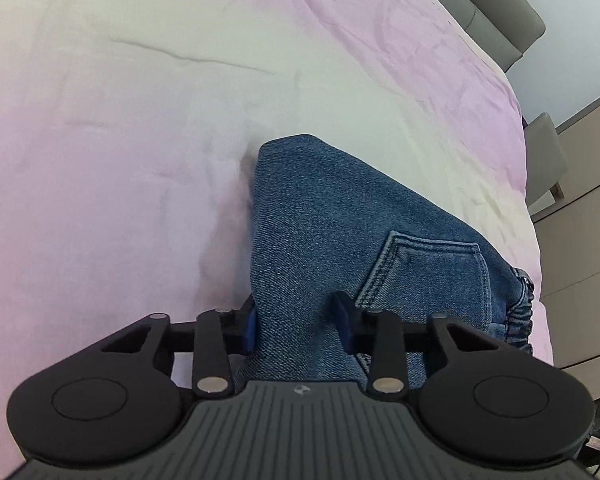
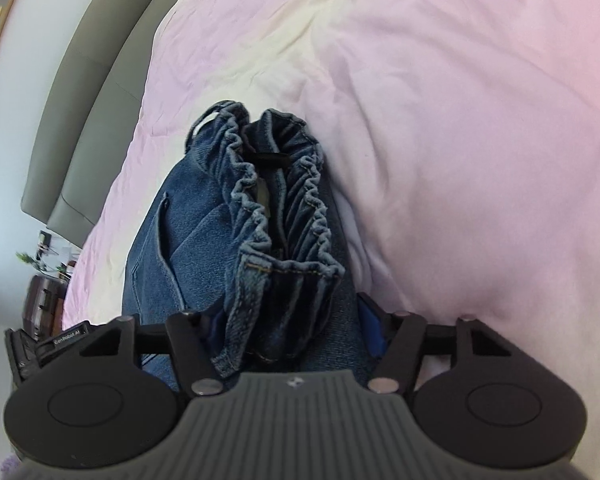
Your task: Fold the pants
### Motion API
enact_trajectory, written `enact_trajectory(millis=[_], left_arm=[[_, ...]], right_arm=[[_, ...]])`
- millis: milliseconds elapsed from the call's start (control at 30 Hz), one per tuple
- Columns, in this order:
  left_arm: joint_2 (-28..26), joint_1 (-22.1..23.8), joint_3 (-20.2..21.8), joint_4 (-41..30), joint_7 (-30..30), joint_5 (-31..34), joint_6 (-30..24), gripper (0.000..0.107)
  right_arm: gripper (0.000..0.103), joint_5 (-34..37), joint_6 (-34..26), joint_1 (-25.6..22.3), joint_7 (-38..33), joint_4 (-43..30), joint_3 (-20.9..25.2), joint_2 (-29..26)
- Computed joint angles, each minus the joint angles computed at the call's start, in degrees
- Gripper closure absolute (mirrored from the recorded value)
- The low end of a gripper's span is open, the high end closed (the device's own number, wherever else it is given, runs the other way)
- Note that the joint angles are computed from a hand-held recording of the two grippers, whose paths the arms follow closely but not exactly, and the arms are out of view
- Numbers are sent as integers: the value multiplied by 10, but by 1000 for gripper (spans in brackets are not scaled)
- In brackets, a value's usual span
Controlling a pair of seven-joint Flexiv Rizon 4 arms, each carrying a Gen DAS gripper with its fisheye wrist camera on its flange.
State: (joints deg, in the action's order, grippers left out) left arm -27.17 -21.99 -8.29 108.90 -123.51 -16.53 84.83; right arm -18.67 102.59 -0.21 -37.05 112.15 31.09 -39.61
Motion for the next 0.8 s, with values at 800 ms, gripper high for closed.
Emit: enact_trajectory(millis=[800], left_arm=[[283, 20, 19, 168, 133, -53, -88, 84]], right_arm=[[61, 89, -84, 287, 86, 95, -144, 271]])
